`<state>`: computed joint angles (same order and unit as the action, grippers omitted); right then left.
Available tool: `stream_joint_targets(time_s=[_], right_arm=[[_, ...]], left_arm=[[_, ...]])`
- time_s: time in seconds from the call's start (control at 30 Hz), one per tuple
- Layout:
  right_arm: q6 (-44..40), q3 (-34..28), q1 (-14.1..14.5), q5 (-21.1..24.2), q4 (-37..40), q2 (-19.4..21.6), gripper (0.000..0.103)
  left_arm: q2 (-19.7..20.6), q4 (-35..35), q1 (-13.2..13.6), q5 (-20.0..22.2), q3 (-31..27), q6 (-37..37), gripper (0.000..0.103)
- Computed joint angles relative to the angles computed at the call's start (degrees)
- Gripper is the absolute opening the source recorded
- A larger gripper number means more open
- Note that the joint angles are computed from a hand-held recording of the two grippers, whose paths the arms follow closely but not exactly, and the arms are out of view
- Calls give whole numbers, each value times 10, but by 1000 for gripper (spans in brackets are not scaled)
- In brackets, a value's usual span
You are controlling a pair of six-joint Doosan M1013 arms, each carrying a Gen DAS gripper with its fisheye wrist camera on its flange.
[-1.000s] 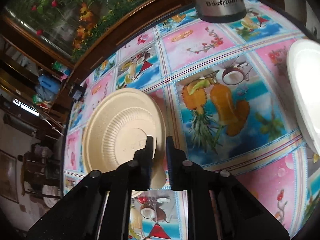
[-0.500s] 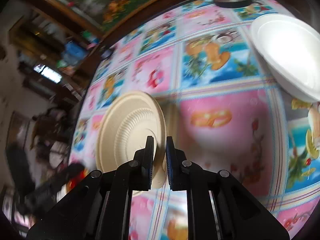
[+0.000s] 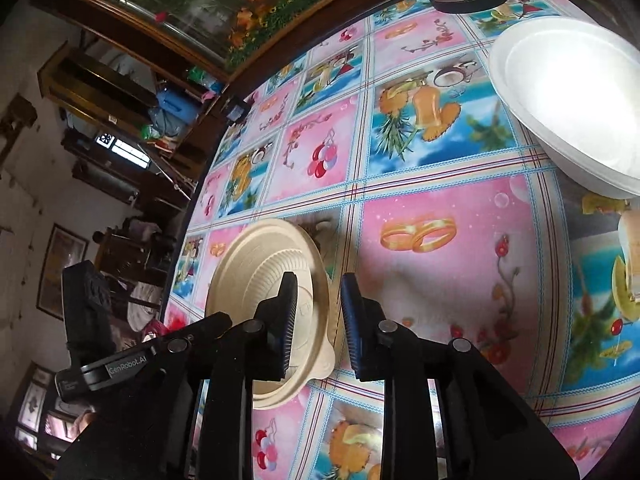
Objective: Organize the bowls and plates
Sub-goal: 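Carry the beige pulp plate with the right tool onto the plate stack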
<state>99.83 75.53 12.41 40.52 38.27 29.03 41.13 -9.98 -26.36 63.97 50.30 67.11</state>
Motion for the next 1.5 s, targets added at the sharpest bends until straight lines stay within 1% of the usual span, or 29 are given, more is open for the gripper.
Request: stream_joint_targets(time_s=[0.13, 0.17, 0.2, 0.3, 0.33, 0.37, 0.43, 0.47, 0.5, 0.57, 0.67, 0.87, 1.03, 1.13, 1.2, 1.27, 1.37, 1.5], right_arm=[[3, -5, -1, 16, 10, 7, 22], [3, -7, -1, 19, 12, 9, 22], [7, -8, -1, 20, 9, 10, 22], [19, -9, 0, 21, 1, 12, 22], [22, -9, 1, 20, 1, 13, 22], [23, -9, 1, 18, 4, 13, 22], [24, -9, 1, 17, 7, 16, 22], [25, -10, 1, 17, 6, 17, 22], [28, -8, 2, 13, 3, 16, 22], [41, -6, 6, -1, -21, 13, 15], [45, -3, 9, -11, -30, 11, 10], [74, -8, 17, -16, -77, 10, 9], [95, -4, 25, -18, -103, 4, 9], [94, 10, 32, -36, -99, -8, 9], [96, 19, 38, -47, -97, -16, 10], [105, 24, 46, -54, -108, -24, 10], [105, 21, 59, -59, -116, -32, 10], [88, -3, 80, -58, -120, -34, 10]], left_arm=[[-4, 28, -6, -13, 4, 2, 74], [-5, 33, -7, -17, 7, 4, 67], [-7, 37, -9, -22, 10, 6, 56], [-4, 35, -9, -18, 6, 17, 38], [-2, 31, -9, -15, 5, 20, 34], [0, 28, -8, -13, 4, 22, 25], [1, 25, -8, -13, 5, 23, 20], [0, 25, -8, -12, 6, 25, 15], [-1, 25, -9, -14, 8, 26, 14], [-4, 21, -8, -24, 14, 31, 13], [-6, 24, -9, -30, 16, 37, 12], [-7, 24, -9, -27, 17, 43, 12], [-22, 40, -11, -39, 37, 50, 12], [-42, 64, -14, -60, 63, 52, 12], [-62, 88, -17, -80, 89, 51, 12], [-78, 102, -17, -98, 111, 50, 12], [-109, 109, -10, -130, 149, 48, 13], [-149, 125, 4, -169, 197, 36, 13]])
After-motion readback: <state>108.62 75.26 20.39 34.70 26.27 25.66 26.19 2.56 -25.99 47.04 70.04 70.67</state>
